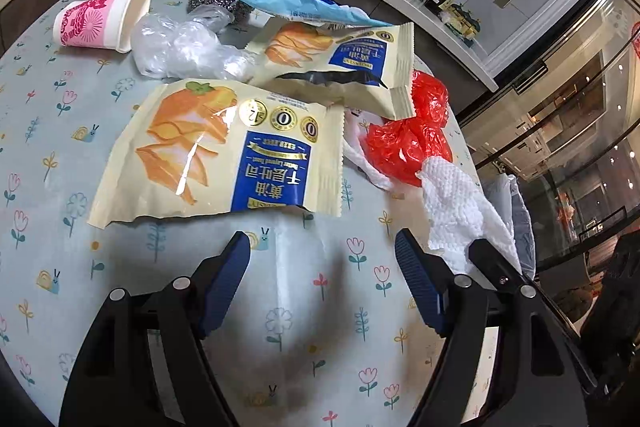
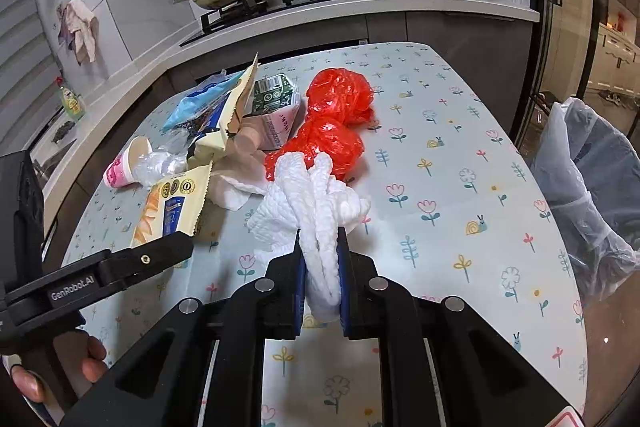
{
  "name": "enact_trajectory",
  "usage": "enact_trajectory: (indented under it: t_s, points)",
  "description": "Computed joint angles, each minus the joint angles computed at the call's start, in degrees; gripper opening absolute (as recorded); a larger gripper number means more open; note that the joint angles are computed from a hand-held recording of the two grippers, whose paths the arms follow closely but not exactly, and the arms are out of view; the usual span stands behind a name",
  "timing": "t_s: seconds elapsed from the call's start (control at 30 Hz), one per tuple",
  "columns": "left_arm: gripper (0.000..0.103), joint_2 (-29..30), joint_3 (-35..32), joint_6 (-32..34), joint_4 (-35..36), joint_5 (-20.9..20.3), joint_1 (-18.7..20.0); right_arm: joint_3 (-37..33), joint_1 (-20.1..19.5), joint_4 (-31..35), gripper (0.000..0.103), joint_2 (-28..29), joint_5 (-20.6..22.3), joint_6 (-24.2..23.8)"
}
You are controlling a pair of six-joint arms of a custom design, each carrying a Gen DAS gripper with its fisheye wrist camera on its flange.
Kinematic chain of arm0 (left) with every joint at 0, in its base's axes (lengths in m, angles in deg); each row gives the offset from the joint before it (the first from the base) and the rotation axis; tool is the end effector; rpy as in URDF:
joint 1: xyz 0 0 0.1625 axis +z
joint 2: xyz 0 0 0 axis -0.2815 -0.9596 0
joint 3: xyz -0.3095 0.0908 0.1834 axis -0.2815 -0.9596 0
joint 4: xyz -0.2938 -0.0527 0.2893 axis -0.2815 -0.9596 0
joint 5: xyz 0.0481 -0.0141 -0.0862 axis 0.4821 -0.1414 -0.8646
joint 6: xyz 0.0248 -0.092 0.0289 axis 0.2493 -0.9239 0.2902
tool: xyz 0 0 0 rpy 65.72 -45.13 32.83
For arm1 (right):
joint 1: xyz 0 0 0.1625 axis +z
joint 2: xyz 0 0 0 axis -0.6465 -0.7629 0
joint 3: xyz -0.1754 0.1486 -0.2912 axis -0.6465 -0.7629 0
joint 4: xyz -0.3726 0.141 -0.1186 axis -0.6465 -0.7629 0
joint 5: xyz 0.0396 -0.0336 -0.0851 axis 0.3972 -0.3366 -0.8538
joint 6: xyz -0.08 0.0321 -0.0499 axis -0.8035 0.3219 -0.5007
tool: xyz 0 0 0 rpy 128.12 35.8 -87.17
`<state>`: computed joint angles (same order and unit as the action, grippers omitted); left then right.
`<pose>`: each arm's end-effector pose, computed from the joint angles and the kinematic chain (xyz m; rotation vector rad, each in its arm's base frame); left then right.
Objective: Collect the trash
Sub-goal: 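Lift the tissue with the right tool while the left tool grasps a cream snack packet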
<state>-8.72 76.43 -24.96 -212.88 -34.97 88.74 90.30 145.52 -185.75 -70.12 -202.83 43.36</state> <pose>-0.0799 -0.8035 0.2125 0.2593 2.7884 -0.6964 0.2761 -0.7427 0.0526 0.1571 -2.3548 0.9942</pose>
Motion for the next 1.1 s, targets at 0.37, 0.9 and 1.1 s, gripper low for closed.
enact_trajectory:
  t_s: [0.37,0.9,1.1]
  points:
    - [0.086,-3.7,4.9,6.9,-6.7,10.4,-0.5,3.7,-1.1,-1.6,0.012,-2.2,1.8,0.8]
    - [0.087,9.7,-23.2,7.5,10.9,-0.8,5.4,-9.9,-1.2,7.1,0.012,6.4,6.5,0.7]
    - [0.087,11.1,-24.5,9.6,14.8,-5.9,4.8,-14.9,-1.8,11.2,0.012,9.7,10.6,1.7]
